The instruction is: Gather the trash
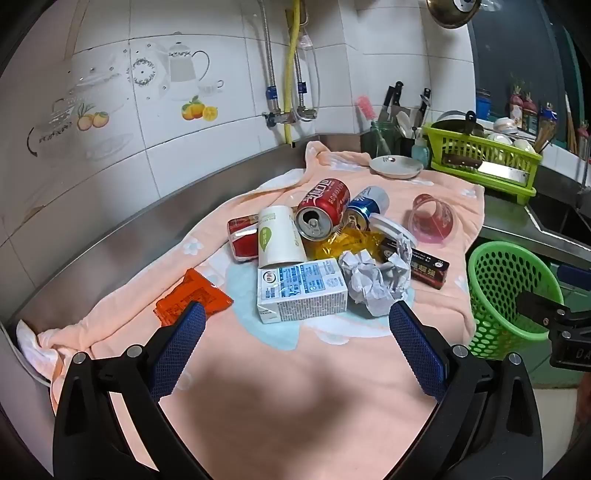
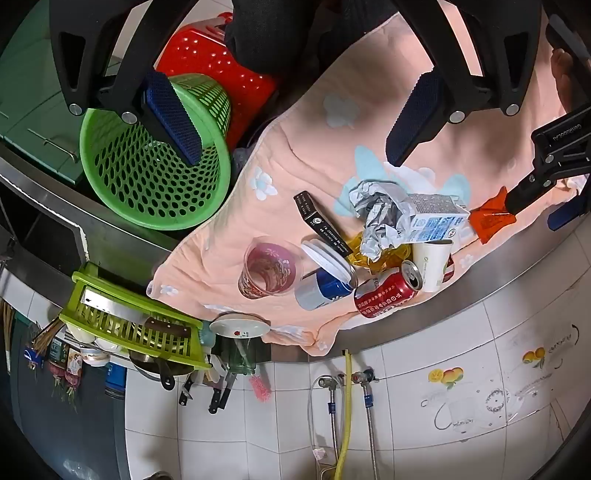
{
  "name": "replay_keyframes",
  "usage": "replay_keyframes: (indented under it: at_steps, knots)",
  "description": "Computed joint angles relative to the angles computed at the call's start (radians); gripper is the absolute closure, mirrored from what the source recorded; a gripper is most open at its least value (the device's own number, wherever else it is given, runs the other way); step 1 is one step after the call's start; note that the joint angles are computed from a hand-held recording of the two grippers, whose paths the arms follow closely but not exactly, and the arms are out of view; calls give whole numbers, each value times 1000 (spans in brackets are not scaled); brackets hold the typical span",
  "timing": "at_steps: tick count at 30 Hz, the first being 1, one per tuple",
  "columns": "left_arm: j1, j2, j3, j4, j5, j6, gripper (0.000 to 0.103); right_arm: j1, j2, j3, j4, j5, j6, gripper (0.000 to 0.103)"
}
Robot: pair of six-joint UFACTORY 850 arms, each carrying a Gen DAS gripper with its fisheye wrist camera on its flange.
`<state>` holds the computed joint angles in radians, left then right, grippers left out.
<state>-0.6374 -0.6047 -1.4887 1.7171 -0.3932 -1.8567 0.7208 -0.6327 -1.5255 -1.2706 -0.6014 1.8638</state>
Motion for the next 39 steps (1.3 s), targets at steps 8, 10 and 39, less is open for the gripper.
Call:
replay_keyframes:
  at_steps: [8, 10, 39]
  knots:
    - [0, -6, -12, -31, -2, 11, 5, 2, 5, 5, -10, -7, 8, 6]
    - [0, 2, 3, 20, -7, -38, 5, 2, 3, 5, -14, -7, 14, 6]
    - [2, 6, 8, 64, -17, -77, 5, 5, 1, -3, -19, -10, 4, 6]
